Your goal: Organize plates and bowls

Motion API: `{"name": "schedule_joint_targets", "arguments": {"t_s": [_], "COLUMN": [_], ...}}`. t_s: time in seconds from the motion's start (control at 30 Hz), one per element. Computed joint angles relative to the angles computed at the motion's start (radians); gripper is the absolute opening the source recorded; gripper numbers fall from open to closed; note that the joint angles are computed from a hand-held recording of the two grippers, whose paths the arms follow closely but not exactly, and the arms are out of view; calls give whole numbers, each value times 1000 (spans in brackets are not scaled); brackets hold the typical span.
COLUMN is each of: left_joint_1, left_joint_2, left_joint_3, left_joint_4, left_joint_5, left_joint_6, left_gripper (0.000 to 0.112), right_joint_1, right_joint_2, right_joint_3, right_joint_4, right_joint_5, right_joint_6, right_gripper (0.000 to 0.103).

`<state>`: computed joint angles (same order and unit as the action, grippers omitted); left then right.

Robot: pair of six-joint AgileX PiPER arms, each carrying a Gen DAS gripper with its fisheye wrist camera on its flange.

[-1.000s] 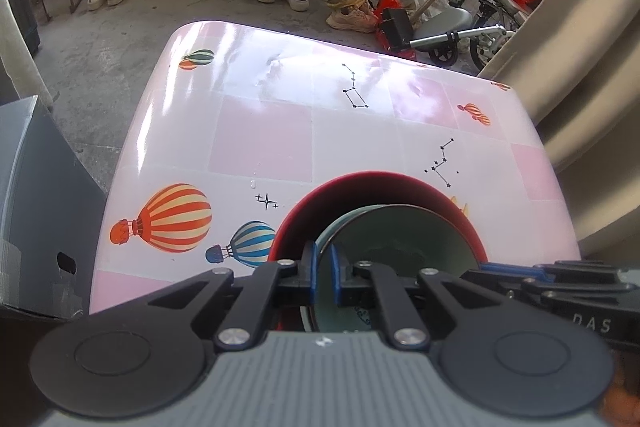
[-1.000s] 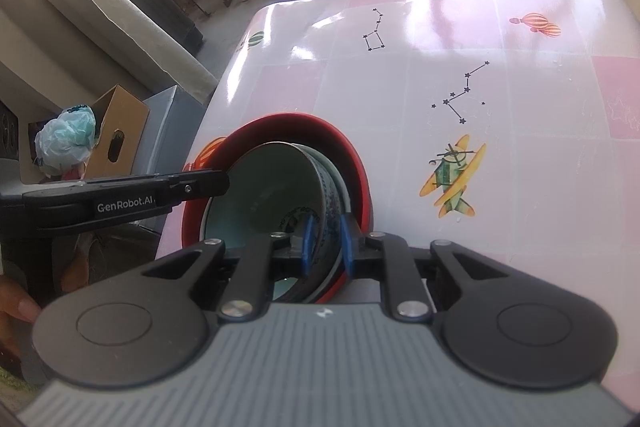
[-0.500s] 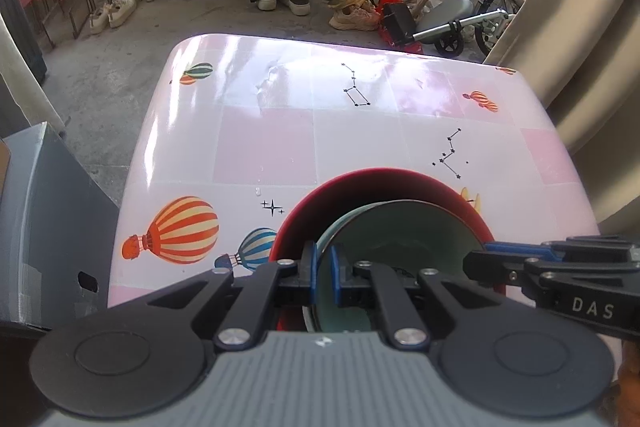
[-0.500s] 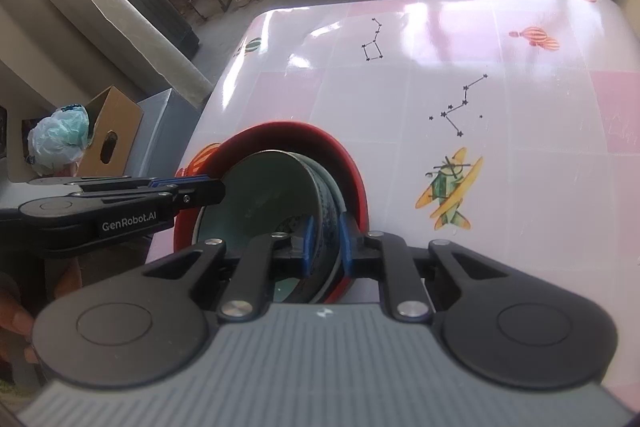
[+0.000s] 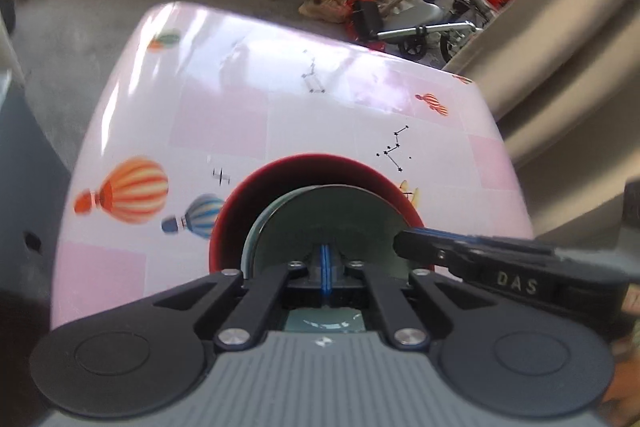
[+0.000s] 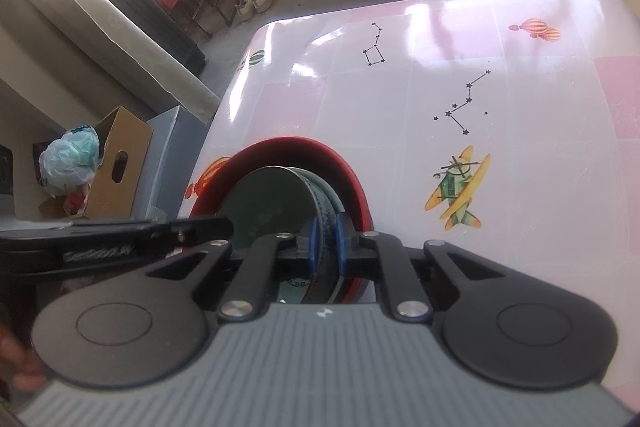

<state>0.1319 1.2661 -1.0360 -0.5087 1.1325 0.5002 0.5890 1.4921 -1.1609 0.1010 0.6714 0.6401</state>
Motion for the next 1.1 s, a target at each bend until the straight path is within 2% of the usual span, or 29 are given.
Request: {"name": "schedule_joint_targets", "arguments": {"t_s": [0.2,0.27,0.4,0.47,0.63,0.8,0.9,1.0,1.1], "left_joint_1": [43,83,142,159,142,153,188,185,206], "left_joint_2": [-43,-62,-84,-71,-39,6,31,32,48], "left_joint_3": [25,39,76,84,119,129,115,117,109], "left_joint_4": [-3,9,63,76,59,8,-43,-45,-65], "left_joint_5": [-41,-76,-165,-174,-190,-161,-135,-139,-118], "left_joint_6": [38,56,61,63,75,80,108,123,140], "left_gripper": [6,15,16,20,20,3,0,0,0], "right_joint_1": [-13,-2,13,8,20,87,107,89,109], "right_joint_2": [-5,0,2,0,14,64,89,65,51], "right_joint_3": [11,1,-7,-1,-33,-124,-167,-171,-204], "right_joint_4": [28,5,-28,-17,-41,-178,-211,-146,-165], "right_joint_5": [0,8,13,8,43,146,191,183,206], "right_joint_6": [-35,-31,-26,-40,-48,12,9,-34,-18], "right_gripper": [8,8,8,9,9,9,9,8,7]}}
